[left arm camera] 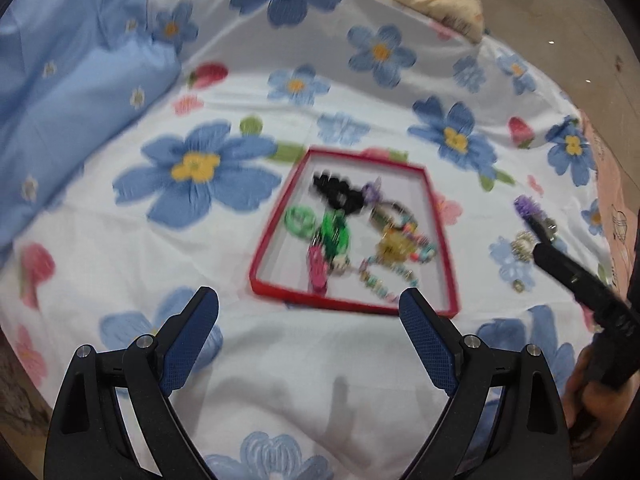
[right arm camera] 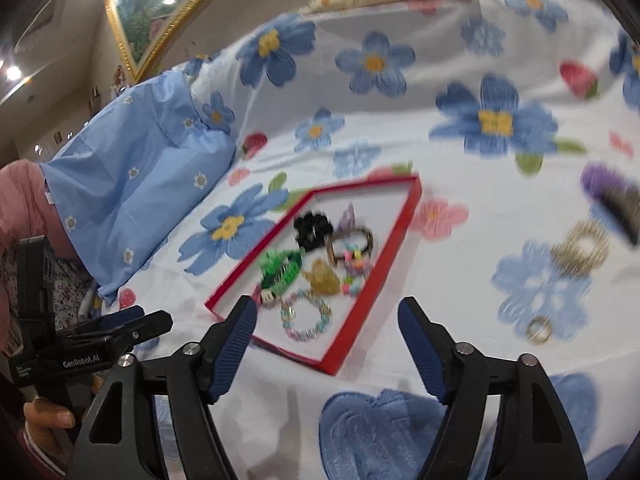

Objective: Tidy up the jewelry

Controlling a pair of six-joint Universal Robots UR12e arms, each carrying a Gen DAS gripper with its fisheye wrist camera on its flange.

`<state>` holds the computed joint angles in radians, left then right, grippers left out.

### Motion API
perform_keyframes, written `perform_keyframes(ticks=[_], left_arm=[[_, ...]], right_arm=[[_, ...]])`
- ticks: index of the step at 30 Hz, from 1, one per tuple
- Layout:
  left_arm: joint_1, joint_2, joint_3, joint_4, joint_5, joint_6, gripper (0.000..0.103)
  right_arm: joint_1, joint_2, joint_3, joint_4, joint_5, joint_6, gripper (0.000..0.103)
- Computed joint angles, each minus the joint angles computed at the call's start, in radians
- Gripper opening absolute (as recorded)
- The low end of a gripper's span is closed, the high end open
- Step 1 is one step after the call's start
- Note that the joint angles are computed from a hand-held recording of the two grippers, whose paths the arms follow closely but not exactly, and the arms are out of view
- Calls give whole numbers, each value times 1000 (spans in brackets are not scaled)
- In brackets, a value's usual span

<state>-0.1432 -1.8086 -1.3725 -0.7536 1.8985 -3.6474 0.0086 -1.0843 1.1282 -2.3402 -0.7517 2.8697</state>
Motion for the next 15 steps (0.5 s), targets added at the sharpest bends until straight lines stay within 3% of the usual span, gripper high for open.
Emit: perform_keyframes(ticks=[2, 4, 7, 15], left_arm=[[-9, 6, 4, 39, 26, 32, 103], [-19, 7, 12, 72, 72, 58, 103], [-24, 1, 21, 67, 120, 59, 103], [-27, -1, -44, 59, 130, 12, 103]], right_arm=[[-7, -9, -7, -49, 35, 4, 91], [-7, -22, -6, -140, 18, 13, 103], [-1, -39, 5, -226, -2, -20, 103], [9, -52, 106, -190, -34, -8, 103]])
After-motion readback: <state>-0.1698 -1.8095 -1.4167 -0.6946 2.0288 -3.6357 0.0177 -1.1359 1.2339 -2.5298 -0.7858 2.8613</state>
